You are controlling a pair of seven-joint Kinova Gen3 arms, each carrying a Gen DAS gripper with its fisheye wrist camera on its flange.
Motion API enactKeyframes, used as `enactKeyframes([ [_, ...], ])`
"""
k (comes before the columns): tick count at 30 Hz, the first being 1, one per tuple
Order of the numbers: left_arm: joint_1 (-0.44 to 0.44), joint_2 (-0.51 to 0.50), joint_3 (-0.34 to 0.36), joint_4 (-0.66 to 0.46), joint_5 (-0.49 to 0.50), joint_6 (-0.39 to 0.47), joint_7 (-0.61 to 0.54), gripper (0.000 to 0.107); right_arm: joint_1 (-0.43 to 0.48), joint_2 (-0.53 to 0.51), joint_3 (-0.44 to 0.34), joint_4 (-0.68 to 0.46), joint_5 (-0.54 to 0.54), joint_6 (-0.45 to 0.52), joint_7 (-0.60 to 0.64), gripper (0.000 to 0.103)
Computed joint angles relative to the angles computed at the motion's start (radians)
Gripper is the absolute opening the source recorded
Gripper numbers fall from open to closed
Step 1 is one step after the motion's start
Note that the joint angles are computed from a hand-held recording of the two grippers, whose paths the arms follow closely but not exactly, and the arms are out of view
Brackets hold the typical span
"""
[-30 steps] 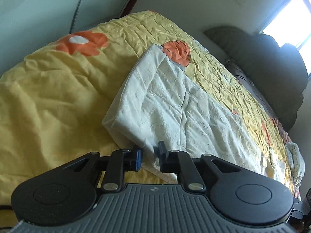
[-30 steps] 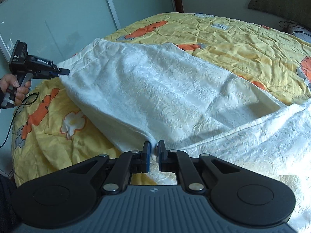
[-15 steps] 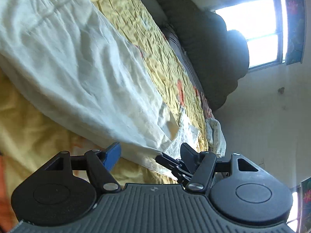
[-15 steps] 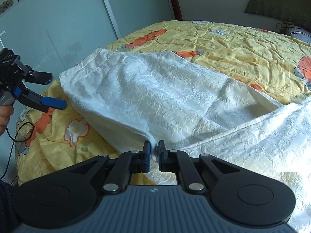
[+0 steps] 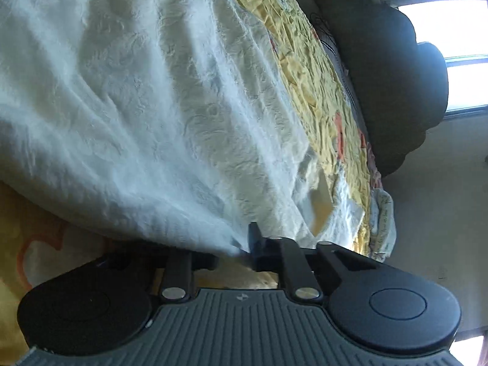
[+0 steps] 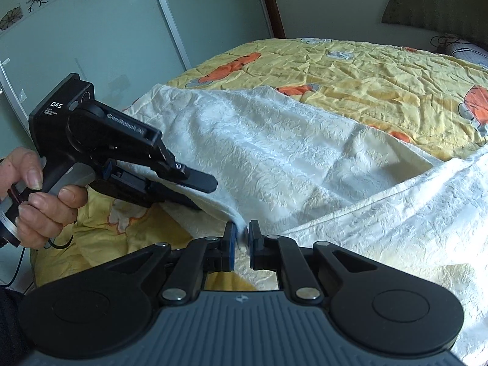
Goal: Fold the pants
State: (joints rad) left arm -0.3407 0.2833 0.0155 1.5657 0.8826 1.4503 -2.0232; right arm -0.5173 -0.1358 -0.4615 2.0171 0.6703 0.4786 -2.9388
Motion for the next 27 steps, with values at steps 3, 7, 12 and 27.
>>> enactKeyframes([
  [3,-0.015,-0.025,-0.008,0.07,0.026,-0.046,-0.085,0.013,0.094,-0.052,-0.045,0.022,0.0,-0.034,-0.038,0.012],
  [7,-0.037,-0.038,-0.02,0.132,0.078,-0.06,-0.194,0.013,0.276,-0.114,-0.104,-0.015,0.074,0.106,-0.165,0.037],
  [12,-0.063,-0.069,-0.021,0.225,0.15,-0.1,-0.374,0.013,0.452,-0.02,0.008,-0.149,-0.096,0.261,-0.077,0.099],
  [27,-0.077,-0.046,-0.063,0.28,0.216,-0.057,-0.529,0.013,0.205,0.281,0.41,-0.449,-0.304,0.608,0.304,0.038],
])
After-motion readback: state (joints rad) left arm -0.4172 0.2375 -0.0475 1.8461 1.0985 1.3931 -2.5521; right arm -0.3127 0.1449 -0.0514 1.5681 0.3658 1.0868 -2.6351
